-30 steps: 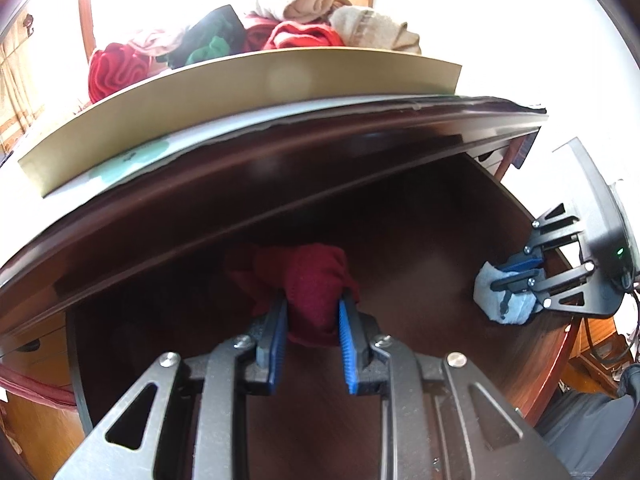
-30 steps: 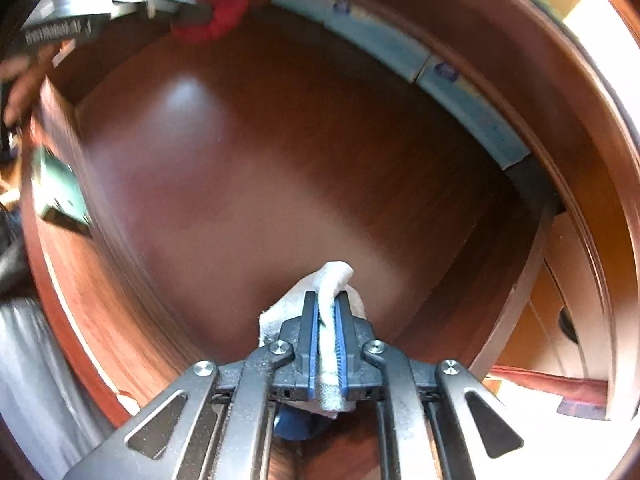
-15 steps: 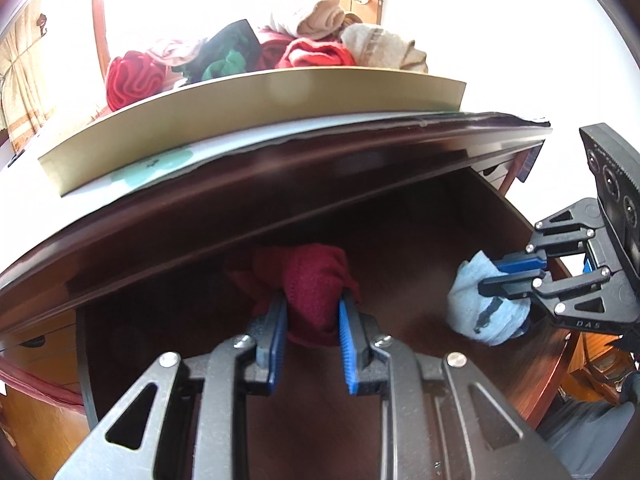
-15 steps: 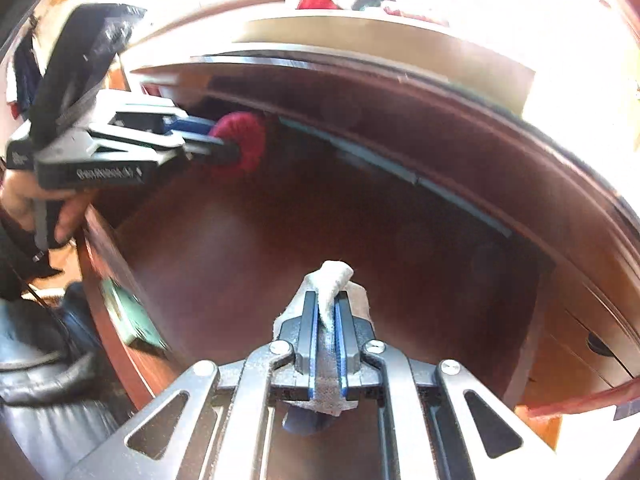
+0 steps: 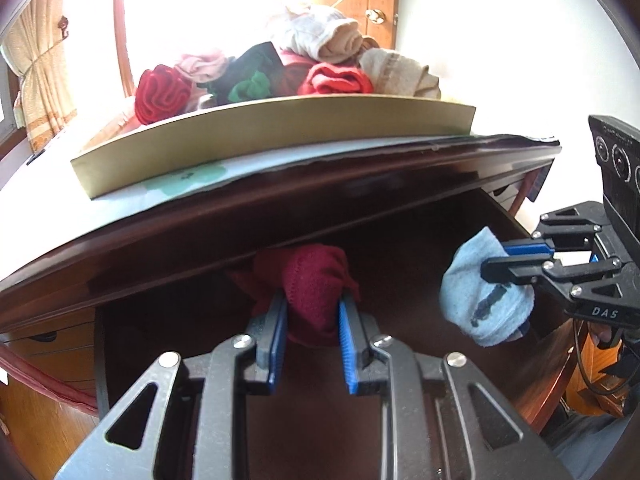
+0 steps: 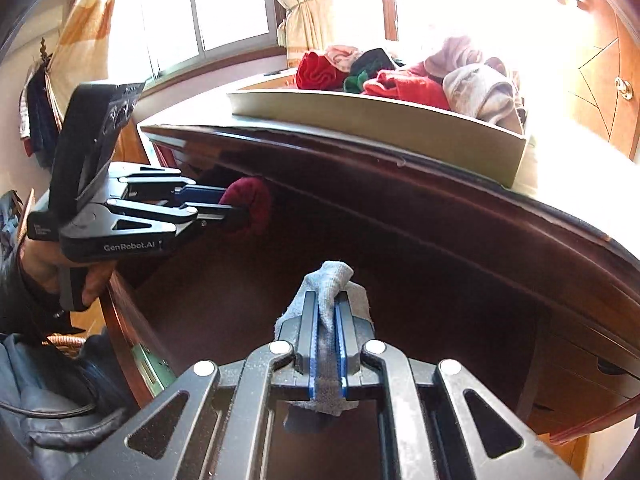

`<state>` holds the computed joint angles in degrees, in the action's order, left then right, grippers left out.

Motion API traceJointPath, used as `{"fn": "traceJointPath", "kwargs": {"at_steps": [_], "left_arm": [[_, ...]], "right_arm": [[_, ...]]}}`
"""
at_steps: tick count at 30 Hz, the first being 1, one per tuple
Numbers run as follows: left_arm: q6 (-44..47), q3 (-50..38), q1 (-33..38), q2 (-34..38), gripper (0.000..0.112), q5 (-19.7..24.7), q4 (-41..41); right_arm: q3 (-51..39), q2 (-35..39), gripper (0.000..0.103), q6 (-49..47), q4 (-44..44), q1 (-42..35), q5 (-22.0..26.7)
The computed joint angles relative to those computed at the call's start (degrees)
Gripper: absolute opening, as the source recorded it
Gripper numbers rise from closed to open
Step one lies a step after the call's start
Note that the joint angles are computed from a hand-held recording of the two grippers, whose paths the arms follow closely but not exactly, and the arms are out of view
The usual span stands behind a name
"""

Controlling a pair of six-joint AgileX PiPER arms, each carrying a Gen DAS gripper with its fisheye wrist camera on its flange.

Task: Take underwear out of drawer
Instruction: 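Lift both held socks out of the drawer toward the tray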

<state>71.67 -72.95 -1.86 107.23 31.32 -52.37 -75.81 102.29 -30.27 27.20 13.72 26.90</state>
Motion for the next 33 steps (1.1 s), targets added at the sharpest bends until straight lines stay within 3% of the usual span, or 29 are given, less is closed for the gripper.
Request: {"fn": "traceJointPath", "kwargs": {"at_steps": [16, 27, 33], "left_arm": [[8.75, 3.64, 0.17, -1.94, 0.022, -4.80, -9.57], [28.64, 10.02, 0.66, -5.22, 0.022, -8.56, -29.44], [36.53, 11.98, 1.04, -6.29, 0.022, -8.67, -37.46]], "right_arm": [[9.39, -4.97, 0.009, -21.22, 20.57, 0.18, -10.12], [15.71, -8.73, 0.009, -47.40, 44.22, 0.96, -14.48], [16.92, -9.67, 0.009, -53.22, 49.83, 1.00, -15.07]]}}
